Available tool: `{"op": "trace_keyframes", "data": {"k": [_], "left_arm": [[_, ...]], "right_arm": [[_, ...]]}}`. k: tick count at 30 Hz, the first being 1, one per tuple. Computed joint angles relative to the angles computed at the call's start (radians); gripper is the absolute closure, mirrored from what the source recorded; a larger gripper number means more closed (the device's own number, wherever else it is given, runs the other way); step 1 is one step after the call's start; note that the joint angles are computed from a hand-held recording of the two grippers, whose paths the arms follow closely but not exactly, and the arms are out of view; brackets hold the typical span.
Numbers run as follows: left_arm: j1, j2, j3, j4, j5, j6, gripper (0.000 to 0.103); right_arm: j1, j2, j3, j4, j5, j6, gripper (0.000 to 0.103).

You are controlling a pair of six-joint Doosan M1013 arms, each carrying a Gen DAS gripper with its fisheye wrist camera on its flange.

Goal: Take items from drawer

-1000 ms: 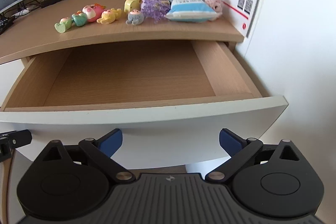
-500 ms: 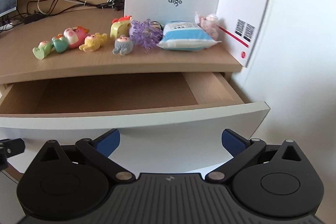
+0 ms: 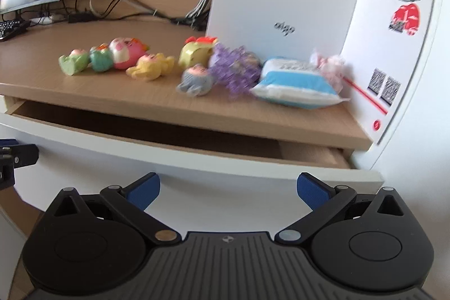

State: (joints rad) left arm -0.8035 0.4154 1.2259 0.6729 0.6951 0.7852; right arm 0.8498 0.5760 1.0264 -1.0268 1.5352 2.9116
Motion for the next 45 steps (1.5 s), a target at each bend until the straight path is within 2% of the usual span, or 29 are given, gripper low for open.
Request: {"op": "trace_keyframes", "data": {"k": [3,7,10,13,17,19,26,30,35,39,41,45], "left_arm": [[-0.002,0.019,-0.031,-0.026,0.017,0.021,0.072],[-0.008,0.043,-0.058,0.002,0.031,0.008,0.072],[-0.007,0.06,-0.083,-0.001,0.037,0.012,0.072],[-0.007,0.074,-0.098,0.024,0.031,0.004,0.072],[-0.006,0.083,-0.103,0.021,0.016,-0.011,0.072],[-0.008,0.083,-0.093,0.032,0.003,-0.014,0.072],[0.004,0.097,-0.119,-0.096,0.024,0.047,0.071],[0.006,0.087,-0.091,-0.079,-0.009,0.039,0.072],[-0.007,0.033,-0.043,0.006,-0.002,-0.005,0.072],[-0.019,-0.037,0.019,-0.056,0.019,0.001,0.072],[-0.032,-0.078,0.06,-0.072,0.021,-0.021,0.072],[-0.067,-0.183,0.167,-0.089,0.0,-0.024,0.072]], "right_arm": [[-0.002,-0.017,0.034,-0.026,0.004,0.071,0.0],[-0.022,-0.055,0.098,-0.006,-0.089,0.126,0.0],[-0.037,-0.055,0.097,0.019,-0.081,0.156,0.0],[-0.051,-0.066,0.116,0.028,-0.111,0.213,0.0],[-0.068,-0.072,0.131,0.024,-0.146,0.221,0.0],[-0.073,-0.084,0.152,0.03,-0.197,0.224,0.0],[-0.071,-0.061,0.132,0.028,-0.218,0.13,0.0],[-0.07,-0.069,0.15,0.034,-0.234,0.155,0.0],[-0.061,-0.06,0.123,0.043,-0.16,0.152,0.0],[-0.039,-0.092,0.114,0.14,-0.168,0.171,0.0],[-0.013,-0.11,0.112,0.178,-0.163,0.197,0.0],[0.076,-0.122,0.075,0.179,-0.042,0.238,0.0]]}}
